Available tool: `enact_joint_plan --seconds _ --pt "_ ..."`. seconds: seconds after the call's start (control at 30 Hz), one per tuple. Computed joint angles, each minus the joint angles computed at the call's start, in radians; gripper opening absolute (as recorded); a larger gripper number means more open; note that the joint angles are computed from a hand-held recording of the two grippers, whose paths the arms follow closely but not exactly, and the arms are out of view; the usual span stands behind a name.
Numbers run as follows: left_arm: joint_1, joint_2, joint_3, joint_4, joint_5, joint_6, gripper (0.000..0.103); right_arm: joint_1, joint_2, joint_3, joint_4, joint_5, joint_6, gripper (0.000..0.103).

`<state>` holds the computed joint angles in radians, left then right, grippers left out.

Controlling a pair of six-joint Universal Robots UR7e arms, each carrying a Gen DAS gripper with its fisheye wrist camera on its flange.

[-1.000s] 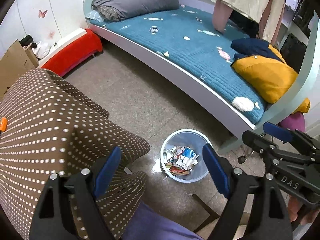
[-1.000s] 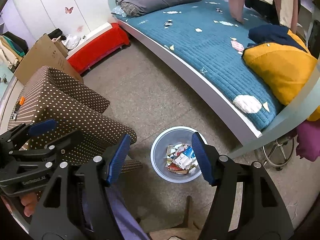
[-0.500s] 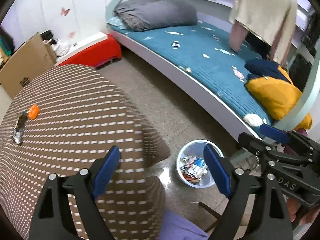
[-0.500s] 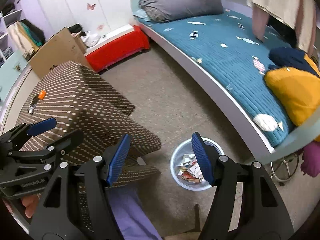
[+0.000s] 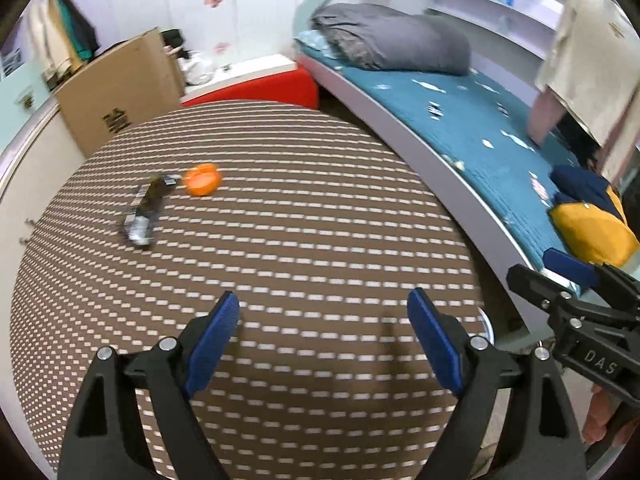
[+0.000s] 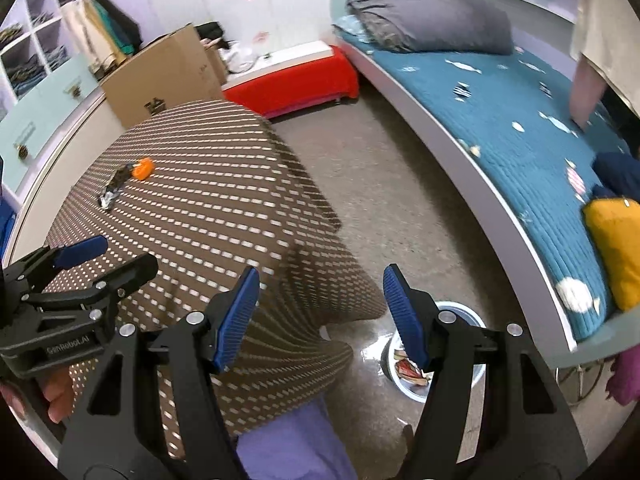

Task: Collect trash
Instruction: 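Move both open tools back over the polka-dot table, then grasp the dark wrapper with the left tool while the right tool grasps the orange cap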

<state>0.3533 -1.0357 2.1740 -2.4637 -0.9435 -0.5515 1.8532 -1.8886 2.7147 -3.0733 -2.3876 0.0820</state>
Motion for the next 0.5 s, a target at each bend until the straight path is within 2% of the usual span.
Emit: enact_joint_plan --seconds 0.23,0.33,0.5 --pt "0.085 -0.057 -0.018 0.046 0.079 0.004 0.084 0.03 0.176 -0.081 -0.052 0.027 -0.022 0.064" --pt "0.125 -0.057 -0.042 0.059 0.106 0.018 0.084 0.02 0.227 -0.116 -0.061 0.054 -0.044 0.064" --pt "0.222 -0.014 -0.116 0.047 0.11 0.084 0.084 0.016 0.33 -0.19 -0.075 0.09 -0.073 0.064"
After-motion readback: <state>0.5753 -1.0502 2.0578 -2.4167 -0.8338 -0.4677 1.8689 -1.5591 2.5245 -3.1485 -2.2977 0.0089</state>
